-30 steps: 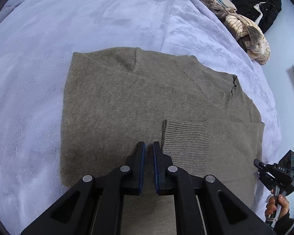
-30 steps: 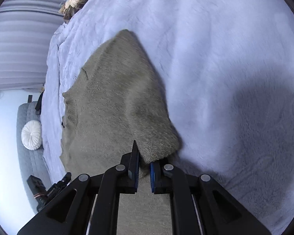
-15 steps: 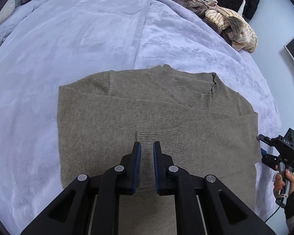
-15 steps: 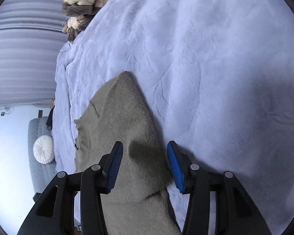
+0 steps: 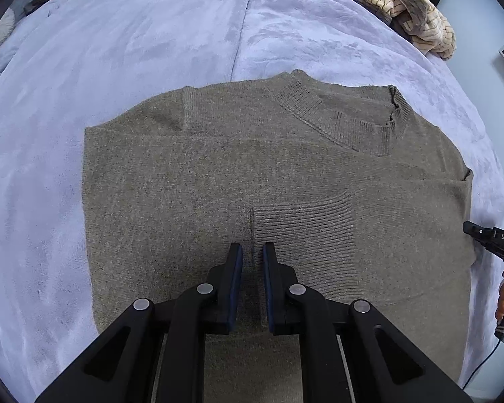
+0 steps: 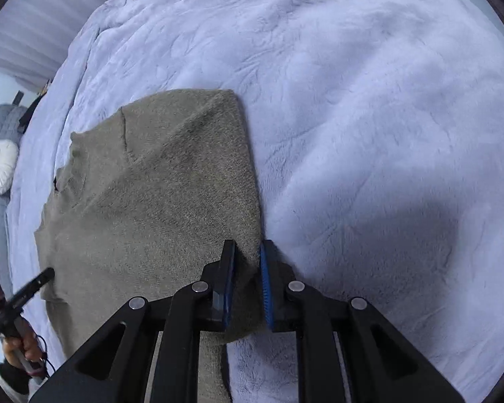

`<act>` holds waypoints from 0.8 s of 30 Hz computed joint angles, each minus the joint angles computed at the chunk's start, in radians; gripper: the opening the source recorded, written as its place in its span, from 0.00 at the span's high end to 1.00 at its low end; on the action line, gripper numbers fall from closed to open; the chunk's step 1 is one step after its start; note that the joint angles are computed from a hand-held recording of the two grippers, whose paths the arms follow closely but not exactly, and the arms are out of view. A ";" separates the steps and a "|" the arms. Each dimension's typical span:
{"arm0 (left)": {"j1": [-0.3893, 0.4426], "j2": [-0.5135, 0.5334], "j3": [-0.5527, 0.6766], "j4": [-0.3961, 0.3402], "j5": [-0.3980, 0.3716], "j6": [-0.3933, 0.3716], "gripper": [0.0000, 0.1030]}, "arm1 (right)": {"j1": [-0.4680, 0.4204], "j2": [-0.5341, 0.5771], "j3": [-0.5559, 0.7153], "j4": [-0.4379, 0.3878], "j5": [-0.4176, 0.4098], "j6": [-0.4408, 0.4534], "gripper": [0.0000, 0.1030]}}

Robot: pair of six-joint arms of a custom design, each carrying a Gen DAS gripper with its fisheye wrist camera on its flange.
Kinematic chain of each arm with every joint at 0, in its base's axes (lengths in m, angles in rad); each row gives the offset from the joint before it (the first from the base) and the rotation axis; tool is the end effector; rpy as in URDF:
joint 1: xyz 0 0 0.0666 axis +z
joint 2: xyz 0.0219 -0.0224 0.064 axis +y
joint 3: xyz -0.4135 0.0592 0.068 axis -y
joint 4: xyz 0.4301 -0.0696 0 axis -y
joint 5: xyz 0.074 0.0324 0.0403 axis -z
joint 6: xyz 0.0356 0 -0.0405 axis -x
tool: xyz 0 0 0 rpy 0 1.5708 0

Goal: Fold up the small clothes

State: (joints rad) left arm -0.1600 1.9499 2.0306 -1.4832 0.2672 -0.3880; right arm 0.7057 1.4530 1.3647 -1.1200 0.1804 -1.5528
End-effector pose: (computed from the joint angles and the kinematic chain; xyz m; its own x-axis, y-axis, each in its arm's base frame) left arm 0.6744 -0.1188 0.4174 -0.8263 0.5030 -0.2535 0.5509 0.8155 -0.1776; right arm 0.3909 0.3241 0.4093 -0.6023 0.7790 -0.1741 0.7010 0.6205 0.3515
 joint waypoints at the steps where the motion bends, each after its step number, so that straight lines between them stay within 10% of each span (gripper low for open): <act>1: 0.000 -0.002 0.001 0.001 -0.005 0.003 0.88 | 0.004 -0.008 -0.007 0.008 0.015 -0.038 0.84; 6: 0.017 0.011 0.034 -0.055 0.003 -0.013 0.88 | 0.042 -0.006 0.035 -0.069 0.058 -0.099 0.65; 16: 0.019 0.027 0.068 -0.117 0.078 -0.028 0.85 | 0.147 0.002 0.083 -0.053 0.100 -0.211 0.63; 19: 0.013 -0.002 0.036 -0.063 0.042 -0.019 0.00 | 0.163 0.009 0.086 -0.023 0.088 -0.228 0.49; 24: 0.011 -0.018 0.021 -0.027 0.018 -0.019 0.00 | 0.171 0.016 0.079 0.054 0.083 -0.244 0.49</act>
State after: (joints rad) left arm -0.1486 1.9316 2.0520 -1.5101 0.2853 -0.4067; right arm 0.8767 1.4694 1.4434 -1.0660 0.2631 -1.7968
